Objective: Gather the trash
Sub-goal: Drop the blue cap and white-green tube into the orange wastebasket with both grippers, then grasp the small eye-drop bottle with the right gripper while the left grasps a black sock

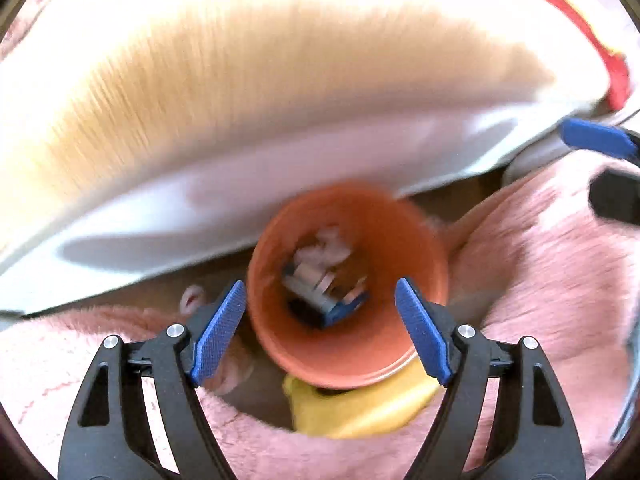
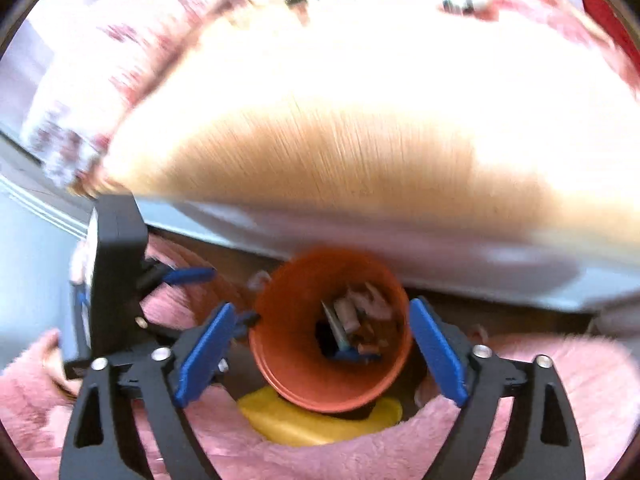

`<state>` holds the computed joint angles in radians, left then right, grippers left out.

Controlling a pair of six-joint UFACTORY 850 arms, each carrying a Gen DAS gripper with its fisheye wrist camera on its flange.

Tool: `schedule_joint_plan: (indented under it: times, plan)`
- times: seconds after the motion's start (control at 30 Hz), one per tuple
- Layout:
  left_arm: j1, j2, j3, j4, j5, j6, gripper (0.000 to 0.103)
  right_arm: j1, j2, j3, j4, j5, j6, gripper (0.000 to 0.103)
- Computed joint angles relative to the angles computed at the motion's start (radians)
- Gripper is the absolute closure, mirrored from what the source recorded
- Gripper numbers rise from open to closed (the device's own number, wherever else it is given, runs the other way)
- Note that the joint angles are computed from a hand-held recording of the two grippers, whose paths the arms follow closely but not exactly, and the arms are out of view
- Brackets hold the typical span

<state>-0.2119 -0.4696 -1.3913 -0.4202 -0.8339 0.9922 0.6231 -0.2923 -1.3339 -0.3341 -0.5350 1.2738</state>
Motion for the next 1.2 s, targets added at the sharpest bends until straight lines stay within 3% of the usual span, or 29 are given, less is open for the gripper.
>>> schedule_joint_plan:
  times: [0.07, 0.13, 0.2, 0.3, 0.43, 0.57, 0.7, 0.73, 0.8, 0.87, 0.9, 0.93, 0.97, 1.1, 1.2]
  plan:
    - [0.014, 0.023, 0.002, -0.106, -0.003, 0.071, 0.026, -0.015, 0.011, -0.029, -0.126, -0.028, 0.044, 0.006]
    - [0.024, 0.048, 0.009, -0.199, 0.022, 0.136, 0.019, -0.048, 0.007, -0.073, -0.192, -0.048, 0.014, 0.006]
    - [0.03, 0.064, 0.008, -0.278, 0.044, 0.185, 0.018, -0.101, -0.019, -0.126, -0.147, -0.031, -0.106, 0.006]
    - [0.033, 0.051, -0.026, -0.32, 0.017, 0.166, 0.018, -0.204, -0.113, -0.245, -0.055, -0.029, -0.297, 0.006]
    - [0.044, 0.025, -0.067, -0.352, -0.017, 0.107, 0.018, -0.288, -0.317, -0.489, -0.059, -0.205, -0.42, 0.01]
    - [0.058, -0.009, -0.107, -0.363, -0.061, 0.072, 0.018, -0.349, -0.461, -0.646, -0.058, -0.324, -0.474, 0.013]
    - [0.068, -0.021, -0.133, -0.358, -0.069, 0.068, 0.018, -0.401, -0.577, -0.78, -0.013, -0.445, -0.512, 0.024]
    - [0.07, -0.023, -0.141, -0.355, -0.071, 0.064, 0.018, -0.417, -0.583, -0.782, 0.04, -0.439, -0.528, 0.03]
    - [0.075, -0.028, -0.151, -0.358, -0.079, 0.058, 0.018, -0.443, -0.555, -0.719, 0.11, -0.36, -0.525, 0.028]
    - [0.082, -0.035, -0.167, -0.355, -0.087, 0.047, 0.018, -0.449, -0.534, -0.684, 0.132, -0.332, -0.514, 0.033]
    - [0.082, -0.04, -0.178, -0.351, -0.091, 0.036, 0.018, -0.451, -0.517, -0.66, 0.14, -0.317, -0.507, 0.045]
    - [0.083, -0.044, -0.188, -0.35, -0.091, 0.03, 0.018, -0.452, -0.488, -0.623, 0.139, -0.301, -0.489, 0.065]
    - [0.084, -0.045, -0.193, -0.35, -0.087, 0.028, 0.018, -0.456, -0.467, -0.595, 0.157, -0.285, -0.488, 0.076]
    - [0.079, -0.043, -0.215, -0.341, -0.058, 0.011, 0.018, -0.465, -0.384, -0.479, 0.221, -0.227, -0.507, 0.079]
    - [0.067, -0.063, -0.266, -0.32, -0.055, -0.02, 0.018, -0.454, -0.266, -0.33, 0.284, -0.085, -0.502, 0.079]
